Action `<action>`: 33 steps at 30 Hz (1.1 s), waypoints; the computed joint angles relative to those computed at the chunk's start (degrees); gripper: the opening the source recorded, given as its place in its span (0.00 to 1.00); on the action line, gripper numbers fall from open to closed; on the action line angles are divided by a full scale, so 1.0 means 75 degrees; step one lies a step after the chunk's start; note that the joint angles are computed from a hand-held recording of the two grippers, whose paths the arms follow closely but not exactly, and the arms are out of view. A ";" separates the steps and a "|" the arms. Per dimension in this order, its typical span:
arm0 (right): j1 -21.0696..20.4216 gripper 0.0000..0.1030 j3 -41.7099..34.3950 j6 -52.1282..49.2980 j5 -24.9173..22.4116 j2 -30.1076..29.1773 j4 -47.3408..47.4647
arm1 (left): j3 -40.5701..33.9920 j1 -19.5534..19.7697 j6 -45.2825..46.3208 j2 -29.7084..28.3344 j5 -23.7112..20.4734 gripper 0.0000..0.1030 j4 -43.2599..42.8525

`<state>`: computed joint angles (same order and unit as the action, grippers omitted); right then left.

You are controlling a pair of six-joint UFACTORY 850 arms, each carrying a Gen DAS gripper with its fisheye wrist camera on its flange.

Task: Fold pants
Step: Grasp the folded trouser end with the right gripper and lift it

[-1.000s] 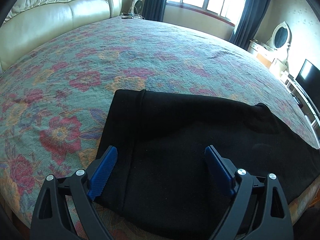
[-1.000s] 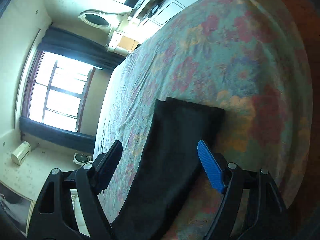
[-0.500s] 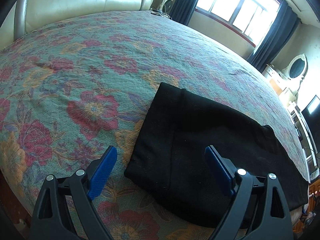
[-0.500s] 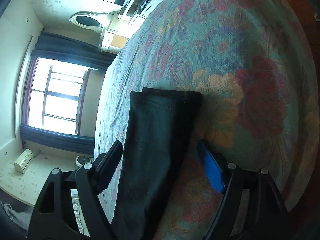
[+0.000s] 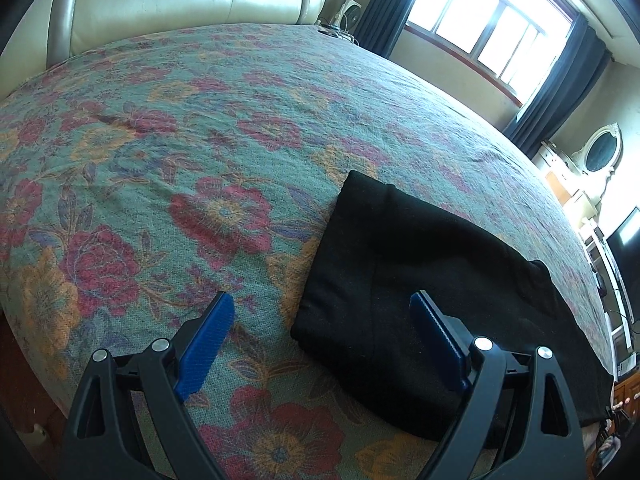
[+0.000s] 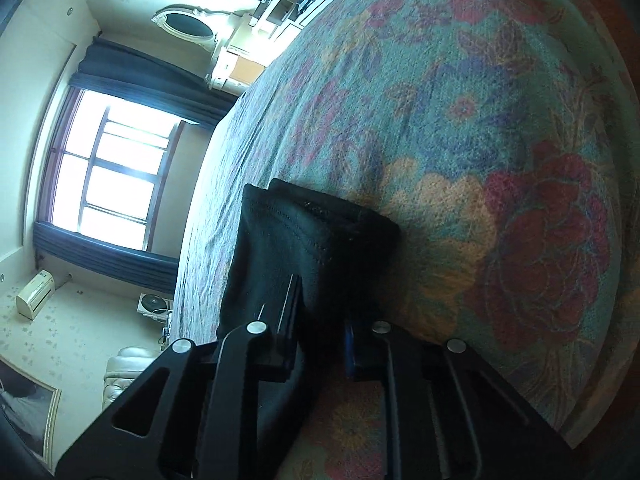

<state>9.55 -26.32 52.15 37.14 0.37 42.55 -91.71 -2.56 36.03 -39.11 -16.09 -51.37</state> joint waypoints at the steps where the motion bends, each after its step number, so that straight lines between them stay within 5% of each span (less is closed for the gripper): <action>1: 0.0033 0.15 -0.0034 -0.0180 0.0034 -0.0023 0.0127 | 0.0023 -0.0016 0.0108 0.0039 -0.0021 0.86 -0.0015; 10: 0.0544 0.13 -0.0463 -0.2821 0.0172 0.0198 0.2101 | -0.0155 -0.0531 0.0695 0.0277 -0.0493 0.86 -0.0212; 15: 0.1007 0.13 -0.0989 -0.4513 0.0326 0.0199 0.2971 | -0.0602 -0.1182 0.1817 0.0151 -0.1442 0.86 -0.1081; 21: 0.1281 0.13 -0.1840 -0.6291 0.0173 -0.0076 0.3559 | -0.1784 -0.2131 0.1415 -0.0625 -0.2550 0.86 -0.1091; 27: 0.1367 0.13 -0.2242 -0.6731 0.0036 -0.0202 0.3513 | -0.3320 -0.3080 0.0556 -0.1714 -0.3500 0.86 -0.0863; 33: 0.1469 0.13 -0.2283 -0.6404 0.0020 -0.0218 0.3165 | -0.4277 -0.3669 0.1331 -0.2451 -0.3805 0.86 -0.1286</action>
